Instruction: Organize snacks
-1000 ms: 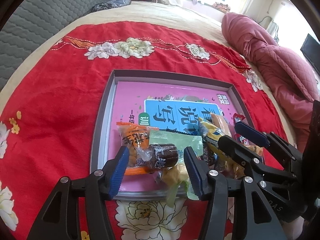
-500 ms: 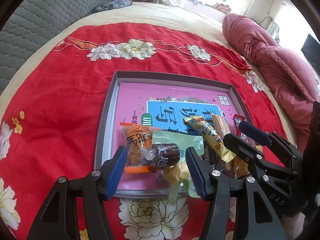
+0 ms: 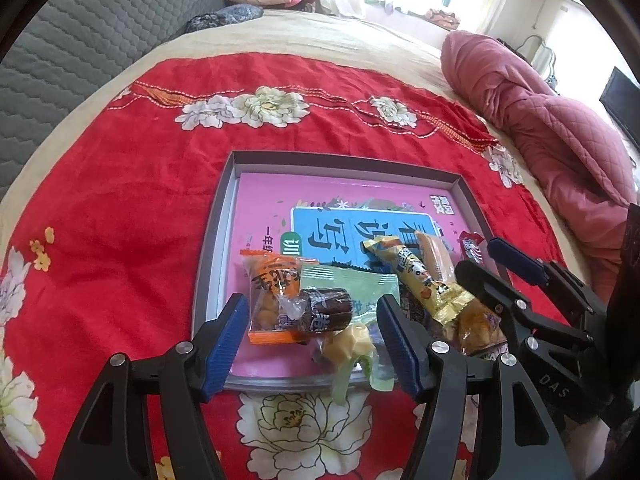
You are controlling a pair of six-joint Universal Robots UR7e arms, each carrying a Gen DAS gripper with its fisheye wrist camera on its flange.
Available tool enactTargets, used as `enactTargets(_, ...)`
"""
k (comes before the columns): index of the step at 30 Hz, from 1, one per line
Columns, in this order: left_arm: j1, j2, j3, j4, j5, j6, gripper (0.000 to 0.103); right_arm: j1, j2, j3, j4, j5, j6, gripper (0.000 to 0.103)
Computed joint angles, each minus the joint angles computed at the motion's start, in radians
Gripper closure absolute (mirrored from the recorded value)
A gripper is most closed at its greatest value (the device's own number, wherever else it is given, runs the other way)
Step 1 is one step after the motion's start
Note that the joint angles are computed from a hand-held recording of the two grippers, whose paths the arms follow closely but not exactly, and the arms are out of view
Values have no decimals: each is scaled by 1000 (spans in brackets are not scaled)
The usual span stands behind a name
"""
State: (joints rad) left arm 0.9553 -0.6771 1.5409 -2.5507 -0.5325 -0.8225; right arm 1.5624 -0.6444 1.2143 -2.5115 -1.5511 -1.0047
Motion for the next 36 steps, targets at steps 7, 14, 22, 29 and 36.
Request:
enactTargets(7, -20, -11, 14, 0, 13, -1, 34, -7, -30, 40, -78, 6, -9, 38)
enactTargets(14, -35, -24, 32, 13, 25, -24, 33, -15, -63, 88, -143, 13, -12, 30)
enactTargets(22, -47, -34, 58, 18, 29, -43, 29, -17, -96, 146, -218, -13, -12, 27)
enactTargets(29, -56, -39, 81, 19, 19, -52, 28, -15, -118, 191, -287, -45, -9, 26)
enactTargets(36, -69, -45, 105, 0, 17, -51, 28, -17, -141, 234, -326, -102, 5, 20)
